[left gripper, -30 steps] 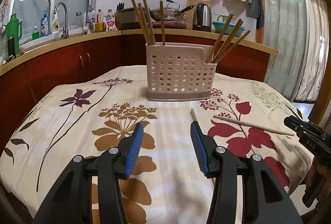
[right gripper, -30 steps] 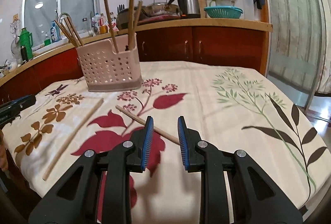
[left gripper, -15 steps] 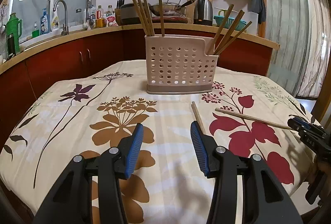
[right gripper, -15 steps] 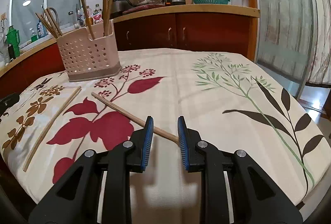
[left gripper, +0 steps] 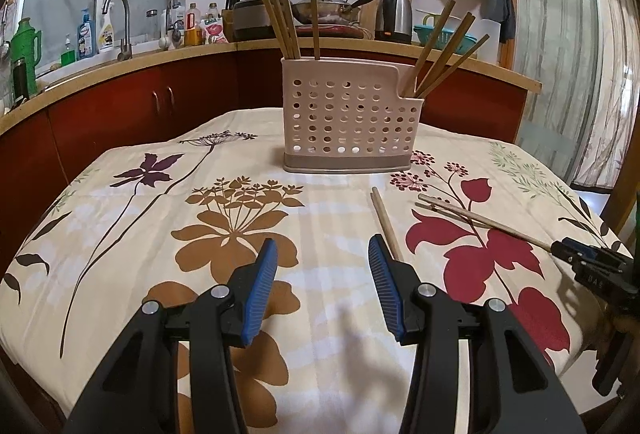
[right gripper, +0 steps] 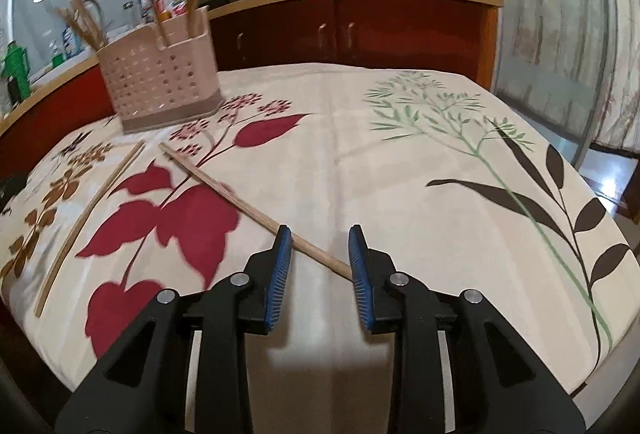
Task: Organize utensils
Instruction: 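Move both tools back down toward the last loose chopsticks, then close the left tool on a chopstick while the right tool grasps another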
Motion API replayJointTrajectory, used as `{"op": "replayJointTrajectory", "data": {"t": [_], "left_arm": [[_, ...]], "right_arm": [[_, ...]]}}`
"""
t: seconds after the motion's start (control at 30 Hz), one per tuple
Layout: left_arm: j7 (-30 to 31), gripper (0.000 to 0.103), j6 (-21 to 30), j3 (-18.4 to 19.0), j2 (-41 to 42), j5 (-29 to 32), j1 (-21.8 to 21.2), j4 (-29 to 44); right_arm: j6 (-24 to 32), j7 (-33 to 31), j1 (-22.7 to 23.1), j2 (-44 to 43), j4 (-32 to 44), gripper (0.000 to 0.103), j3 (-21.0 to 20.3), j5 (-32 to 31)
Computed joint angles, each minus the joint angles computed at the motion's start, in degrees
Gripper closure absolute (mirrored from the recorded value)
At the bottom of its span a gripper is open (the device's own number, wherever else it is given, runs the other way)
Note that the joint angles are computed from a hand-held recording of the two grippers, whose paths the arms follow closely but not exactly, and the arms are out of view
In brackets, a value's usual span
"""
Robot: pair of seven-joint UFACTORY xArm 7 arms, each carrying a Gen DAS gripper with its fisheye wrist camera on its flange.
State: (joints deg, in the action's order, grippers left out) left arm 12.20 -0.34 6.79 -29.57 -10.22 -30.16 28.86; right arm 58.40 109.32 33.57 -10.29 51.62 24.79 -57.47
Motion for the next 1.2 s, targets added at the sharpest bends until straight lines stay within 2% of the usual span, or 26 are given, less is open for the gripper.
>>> {"op": "replayJointTrajectory", "data": {"t": [0.3, 0.37, 0.5, 0.87, 0.97, 1.07, 1.17, 1.2], "left_arm": [[0.6, 0.056, 0.7, 0.5, -1.2, -0.4, -1.6, -1.0], [0.8, 0.056, 0.9, 0.7, -1.5, -0.5, -2.0, -1.3], [1.5, 0.056, 1.9, 1.1, -2.6, -1.1, -3.3, -2.1], [4.9, 0.056, 4.9, 1.0, -5.9, -3.2, -8.3, -5.2], [4.9, 0.056, 6.1, -1.5, -4.8, -2.5, -6.4, -5.4], [3.9, 0.064, 9.1, -2.9, -3.5, -2.7, -4.2, -4.8], [4.6, 0.069, 9.3, -2.4, -3.2, -3.7, -3.4, -4.7], [4.6, 0.073, 9.1, -2.7, -3.1, -3.7, -2.7, -4.8]], "right_arm": [[-3.3, -3.5, 2.2, 3.7, 3.7, 0.072, 0.1, -0.3], [-3.2, -4.3, 2.9, 5.0, 5.0, 0.074, 0.0, -0.8], [-2.7, -5.6, 4.6, 7.4, 7.3, 0.092, -1.0, -1.4], [-1.7, -4.0, 6.8, 7.9, 8.0, 0.097, -2.2, -2.4], [-1.9, -4.1, 7.1, 8.3, 8.5, 0.097, -2.3, -2.9], [-2.1, -4.3, 7.4, 8.7, 9.1, 0.097, -2.4, -3.5], [-2.1, -4.4, 7.8, 9.3, 9.9, 0.097, -2.6, -4.2], [-2.1, -4.4, 7.9, 9.4, 10.1, 0.097, -2.6, -4.4]]}}
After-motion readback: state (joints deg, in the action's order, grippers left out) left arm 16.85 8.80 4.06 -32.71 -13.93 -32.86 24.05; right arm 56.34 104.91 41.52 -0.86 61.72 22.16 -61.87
